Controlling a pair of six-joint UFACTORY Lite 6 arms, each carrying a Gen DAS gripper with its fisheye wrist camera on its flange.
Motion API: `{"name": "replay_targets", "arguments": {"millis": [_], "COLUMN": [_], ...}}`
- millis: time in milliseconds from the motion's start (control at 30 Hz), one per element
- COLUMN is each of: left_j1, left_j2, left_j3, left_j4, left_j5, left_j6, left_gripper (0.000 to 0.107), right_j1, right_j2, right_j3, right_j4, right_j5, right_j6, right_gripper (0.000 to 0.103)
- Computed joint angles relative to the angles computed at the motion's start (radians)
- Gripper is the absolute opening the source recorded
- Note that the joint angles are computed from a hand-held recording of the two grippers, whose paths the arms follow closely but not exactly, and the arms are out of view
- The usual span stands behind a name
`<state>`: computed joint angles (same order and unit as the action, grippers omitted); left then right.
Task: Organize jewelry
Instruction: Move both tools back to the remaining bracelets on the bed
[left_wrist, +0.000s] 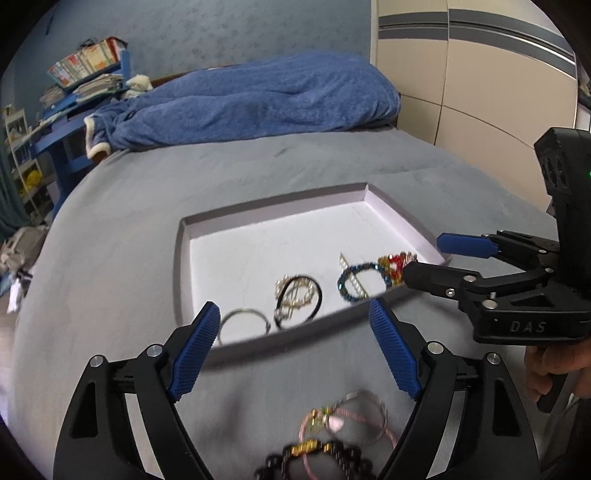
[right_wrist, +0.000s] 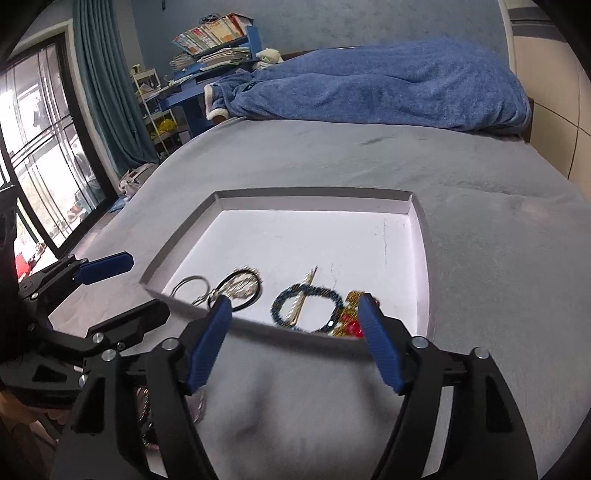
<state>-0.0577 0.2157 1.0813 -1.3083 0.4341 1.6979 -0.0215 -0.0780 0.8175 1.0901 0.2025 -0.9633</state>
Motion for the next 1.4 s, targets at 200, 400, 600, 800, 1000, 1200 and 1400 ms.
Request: {"name": "replay_targets", "arguments": {"millis": [200,400,600,800,1000,1200,1400], "left_j1": [0.08,0.14,0.156,0.159,0.153,0.156,0.162], "left_j2": [-0.15,-0.226,-0.252,-0.23,-0.204,-0.202,-0.206], "left_j3": [-0.133,-0.205,-0.239,-0.238,-0.235,-0.242,-0.245], "left_j4": [0.057,0.068,0.086,0.132,0.168,0.171,0.169], "left_j5": [0.045,0.082,0.092,0.1,0.082,0.076,0.082], "left_j6": [0.003,0.011,0.024,0.0,-0.022,-0.013,-0.005], "left_gripper": [0.084,0.084,0.084,0.084,0.084,0.084,0.084], "right_j1": [0.049,0.105,0.121,0.106,0.1,0.099,0.1], "right_j2": [-0.136,-0.223,-0.26,-0.244,-0.236,-0.233,-0.232], "right_j3": [-0.097,-0.172,-0.221,-0.236,-0.243,-0.244,-0.244], "right_j4": [-0.237,-0.435,-0.498,-0.48,-0.475,-0.461,-0.46], "right_j5": [-0.001,-0.003,0.001,0.009,0.01,0.009,0.007], "right_j6": [0.247,0.468,0.535,0.508,0.501,0.485,0.489], "right_gripper": [0.078,0.082,0.085,0.085,0.085,0.085,0.085]}}
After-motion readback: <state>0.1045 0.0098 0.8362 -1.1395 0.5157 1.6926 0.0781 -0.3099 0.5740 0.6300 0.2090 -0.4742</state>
